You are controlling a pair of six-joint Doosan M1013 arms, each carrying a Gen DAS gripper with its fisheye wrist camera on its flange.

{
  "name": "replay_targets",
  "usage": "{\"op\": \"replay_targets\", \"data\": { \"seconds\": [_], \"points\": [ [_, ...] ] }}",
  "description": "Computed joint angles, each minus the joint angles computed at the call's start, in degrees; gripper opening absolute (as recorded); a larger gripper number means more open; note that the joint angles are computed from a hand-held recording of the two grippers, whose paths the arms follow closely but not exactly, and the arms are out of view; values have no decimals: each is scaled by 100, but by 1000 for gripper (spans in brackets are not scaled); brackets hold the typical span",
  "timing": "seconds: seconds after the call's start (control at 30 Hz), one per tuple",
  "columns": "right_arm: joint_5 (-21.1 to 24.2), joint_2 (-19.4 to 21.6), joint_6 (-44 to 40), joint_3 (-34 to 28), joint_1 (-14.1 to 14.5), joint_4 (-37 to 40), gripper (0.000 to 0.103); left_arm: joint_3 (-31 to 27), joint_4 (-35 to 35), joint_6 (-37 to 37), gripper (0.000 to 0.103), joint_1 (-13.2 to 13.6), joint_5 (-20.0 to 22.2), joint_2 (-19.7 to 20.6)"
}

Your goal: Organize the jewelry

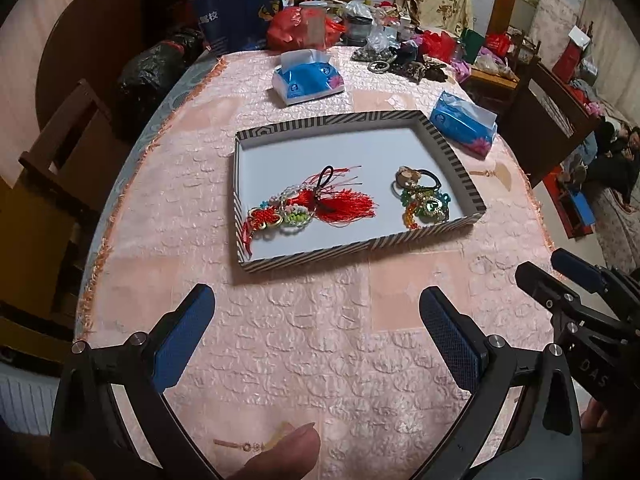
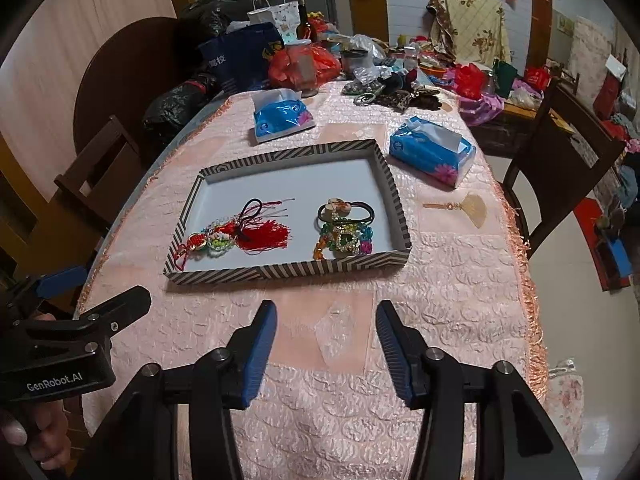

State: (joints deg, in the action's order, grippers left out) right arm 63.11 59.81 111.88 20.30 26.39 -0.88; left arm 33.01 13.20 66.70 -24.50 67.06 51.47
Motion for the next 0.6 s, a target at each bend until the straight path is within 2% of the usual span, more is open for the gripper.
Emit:
{"op": "replay_targets", "data": {
  "seconds": [0.23, 0.6],
  "points": [
    [-32, -43, 25, 98, -3, -42, 60, 16, -18, 107, 102, -12, -68, -13],
    [186, 122, 15, -220, 4, -42, 60, -91, -169, 187, 102, 27, 11, 52]
  ]
}}
